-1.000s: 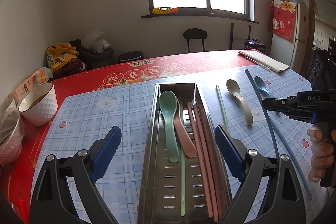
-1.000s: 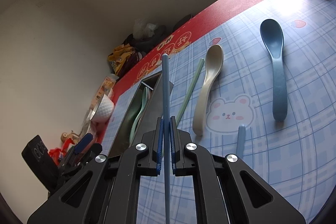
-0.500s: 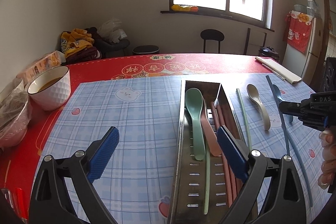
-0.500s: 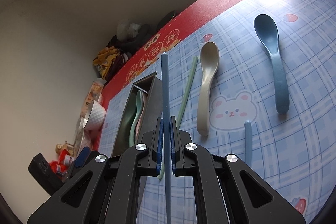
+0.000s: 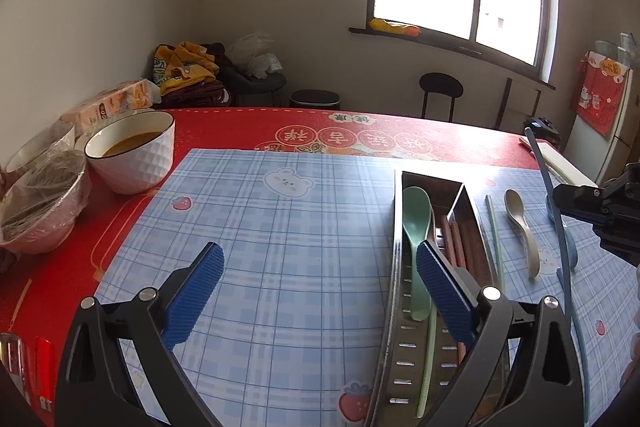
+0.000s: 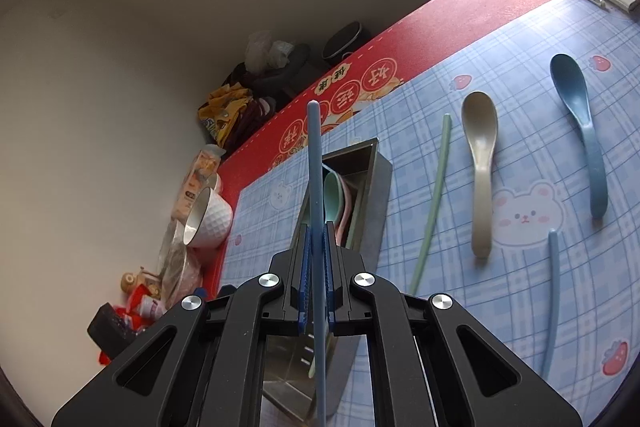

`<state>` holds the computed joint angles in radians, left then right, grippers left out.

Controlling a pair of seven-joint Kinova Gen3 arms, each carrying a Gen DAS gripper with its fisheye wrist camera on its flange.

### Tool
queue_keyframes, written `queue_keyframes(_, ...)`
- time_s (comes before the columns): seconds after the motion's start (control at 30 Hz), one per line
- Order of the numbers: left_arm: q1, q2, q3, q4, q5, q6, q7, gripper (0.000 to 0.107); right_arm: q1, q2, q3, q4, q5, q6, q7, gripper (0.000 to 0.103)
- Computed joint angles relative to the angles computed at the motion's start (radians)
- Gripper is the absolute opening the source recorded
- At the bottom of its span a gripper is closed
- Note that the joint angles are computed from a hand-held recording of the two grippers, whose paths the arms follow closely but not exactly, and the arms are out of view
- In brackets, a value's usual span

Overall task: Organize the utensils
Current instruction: 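Lower the blue chopstick into the steel caddy and open the right tool, then move the left tool over the green chopstick while the right tool approaches the blue spoon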

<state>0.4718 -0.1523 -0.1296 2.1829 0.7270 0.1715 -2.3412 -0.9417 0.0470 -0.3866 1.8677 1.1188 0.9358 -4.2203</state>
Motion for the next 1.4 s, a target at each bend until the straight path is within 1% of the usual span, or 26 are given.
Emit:
queue_keyframes(0.03, -0.027, 0.001, 0.023, -0.001, -0.025, -0.002, 0.031, 0.096, 0.004, 0.013, 0.005, -0.008, 0.005, -0.012, -0.009, 0.006)
queue_keyframes(0.07, -0.04, 0.002, 0.033, -0.003, -0.041, -0.001, 0.051, 0.096, 0.008, 0.026, 0.012, -0.013, 0.009, -0.029, -0.022, 0.006)
queue_keyframes(0.13, -0.048, 0.006, 0.034, -0.007, -0.055, 0.004, 0.075, 0.097, 0.001, 0.054, 0.037, -0.031, 0.005, -0.053, -0.031, 0.006)
queue_keyframes(0.17, -0.047, 0.009, 0.028, -0.011, -0.055, 0.009, 0.078, 0.097, 0.006, 0.07, 0.035, -0.045, -0.007, -0.049, -0.012, 0.006)
queue_keyframes(0.27, -0.06, 0.01, 0.035, -0.016, -0.063, 0.018, 0.092, 0.097, -0.007, 0.114, 0.064, -0.101, -0.066, -0.033, 0.084, 0.006)
queue_keyframes(0.37, -0.08, 0.007, 0.057, -0.014, -0.087, 0.013, 0.122, 0.097, -0.023, 0.147, 0.094, -0.141, -0.122, -0.016, 0.162, 0.006)
queue_keyframes(0.6, -0.058, 0.003, 0.04, -0.015, -0.091, 0.02, 0.126, 0.097, -0.048, 0.162, 0.142, -0.145, -0.17, -0.039, 0.204, 0.006)
queue_keyframes(0.67, -0.049, 0.005, 0.03, -0.016, -0.08, 0.021, 0.114, 0.097, -0.05, 0.163, 0.148, -0.147, -0.181, -0.039, 0.211, 0.006)
queue_keyframes(0.83, -0.04, 0.0, 0.029, -0.007, -0.069, 0.003, 0.114, 0.097, -0.047, 0.168, 0.156, -0.154, -0.207, -0.043, 0.243, 0.007)
queue_keyframes(1.0, -0.039, 0.006, 0.032, -0.009, -0.086, 0.005, 0.125, 0.097, -0.053, 0.175, 0.161, -0.172, -0.227, -0.029, 0.285, 0.008)
queue_keyframes(1.1, -0.041, 0.005, 0.034, -0.008, -0.092, 0.006, 0.132, 0.097, -0.066, 0.177, 0.157, -0.19, -0.232, 0.011, 0.341, 0.008)
queue_keyframes(1.2, -0.05, 0.007, 0.046, -0.009, -0.107, 0.006, 0.146, 0.097, -0.094, 0.185, 0.149, -0.231, -0.238, 0.117, 0.435, 0.008)
queue_keyframes(1.23, -0.055, 0.007, 0.054, -0.008, -0.117, 0.004, 0.154, 0.097, -0.104, 0.184, 0.145, -0.239, -0.237, 0.152, 0.464, 0.009)
queue_keyframes(1.27, -0.062, 0.008, 0.063, -0.008, -0.13, 0.002, 0.165, 0.097, -0.114, 0.183, 0.142, -0.244, -0.234, 0.184, 0.487, 0.016)
queue_keyframes(1.3, -0.072, 0.009, 0.076, -0.008, -0.149, 0.001, 0.181, 0.097, -0.123, 0.178, 0.138, -0.244, -0.231, 0.212, 0.508, 0.025)
queue_keyframes(1.33, -0.085, 0.009, 0.094, -0.007, -0.173, -0.001, 0.203, 0.097, -0.132, 0.174, 0.132, -0.244, -0.228, 0.241, 0.532, 0.041)
queue_keyframes(1.37, -0.093, 0.009, 0.107, -0.006, -0.194, -0.003, 0.222, 0.097, -0.142, 0.17, 0.124, -0.245, -0.226, 0.277, 0.563, 0.047)
queue_keyframes(1.4, -0.102, 0.007, 0.122, -0.005, -0.217, -0.006, 0.244, 0.097, -0.151, 0.168, 0.115, -0.247, -0.226, 0.312, 0.6, 0.047)
